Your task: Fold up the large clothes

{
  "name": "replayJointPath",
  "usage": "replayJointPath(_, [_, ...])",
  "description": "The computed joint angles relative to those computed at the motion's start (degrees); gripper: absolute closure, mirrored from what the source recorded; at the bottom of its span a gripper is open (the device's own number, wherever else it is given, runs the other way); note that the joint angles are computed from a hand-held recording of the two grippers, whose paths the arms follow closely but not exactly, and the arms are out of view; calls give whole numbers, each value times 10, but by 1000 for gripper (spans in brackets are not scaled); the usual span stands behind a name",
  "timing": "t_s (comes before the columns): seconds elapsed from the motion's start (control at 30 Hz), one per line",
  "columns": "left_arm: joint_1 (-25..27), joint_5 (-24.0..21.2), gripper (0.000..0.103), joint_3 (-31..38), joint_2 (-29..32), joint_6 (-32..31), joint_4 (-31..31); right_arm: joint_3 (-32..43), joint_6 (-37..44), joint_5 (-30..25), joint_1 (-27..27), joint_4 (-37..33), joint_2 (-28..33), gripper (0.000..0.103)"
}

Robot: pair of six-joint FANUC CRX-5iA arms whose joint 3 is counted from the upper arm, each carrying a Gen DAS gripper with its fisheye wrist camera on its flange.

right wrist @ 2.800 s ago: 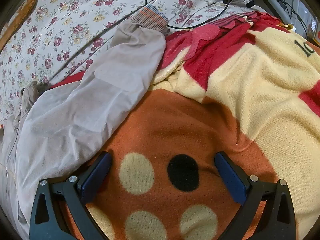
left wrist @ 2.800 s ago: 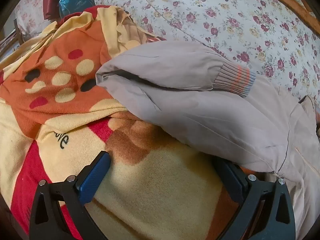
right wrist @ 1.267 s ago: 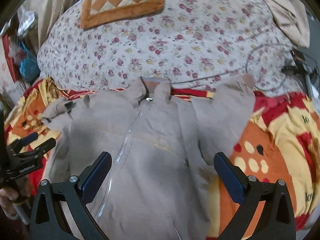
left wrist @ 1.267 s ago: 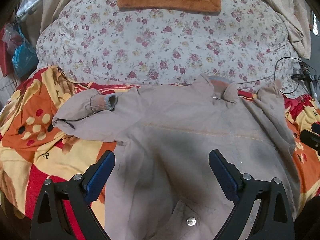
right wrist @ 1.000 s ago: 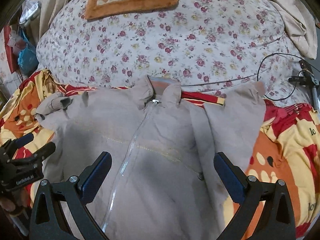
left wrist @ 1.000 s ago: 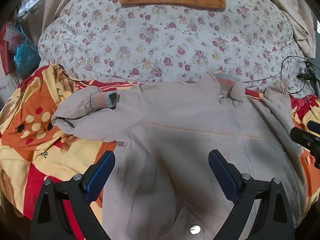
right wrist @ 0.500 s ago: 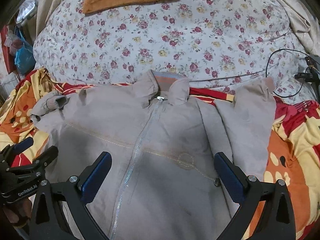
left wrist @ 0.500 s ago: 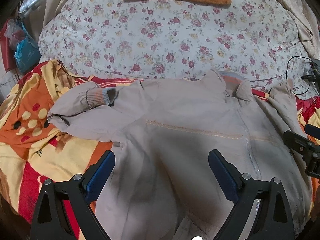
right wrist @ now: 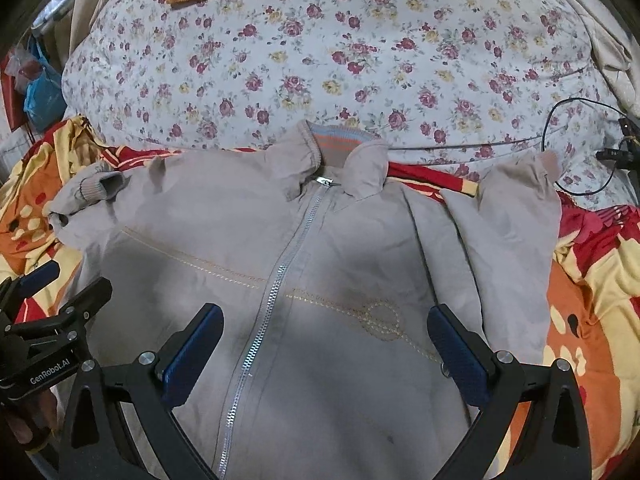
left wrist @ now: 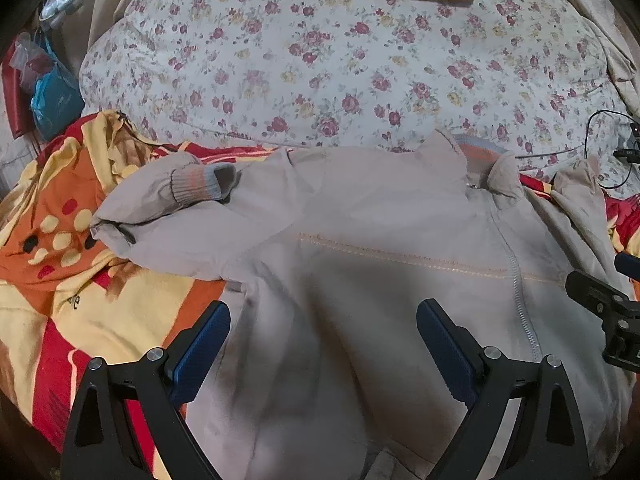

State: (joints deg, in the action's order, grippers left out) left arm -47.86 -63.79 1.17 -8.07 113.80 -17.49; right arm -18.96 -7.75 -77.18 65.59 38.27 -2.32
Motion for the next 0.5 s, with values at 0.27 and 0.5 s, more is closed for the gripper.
replayJointPath(0.27, [9,6,8,-5,4,3,5,17,3,-40,-2,1,25,1])
replayJointPath(0.5, [7,8,8,-7,4,8,-3,18,5,-41,-3,-3,28,1])
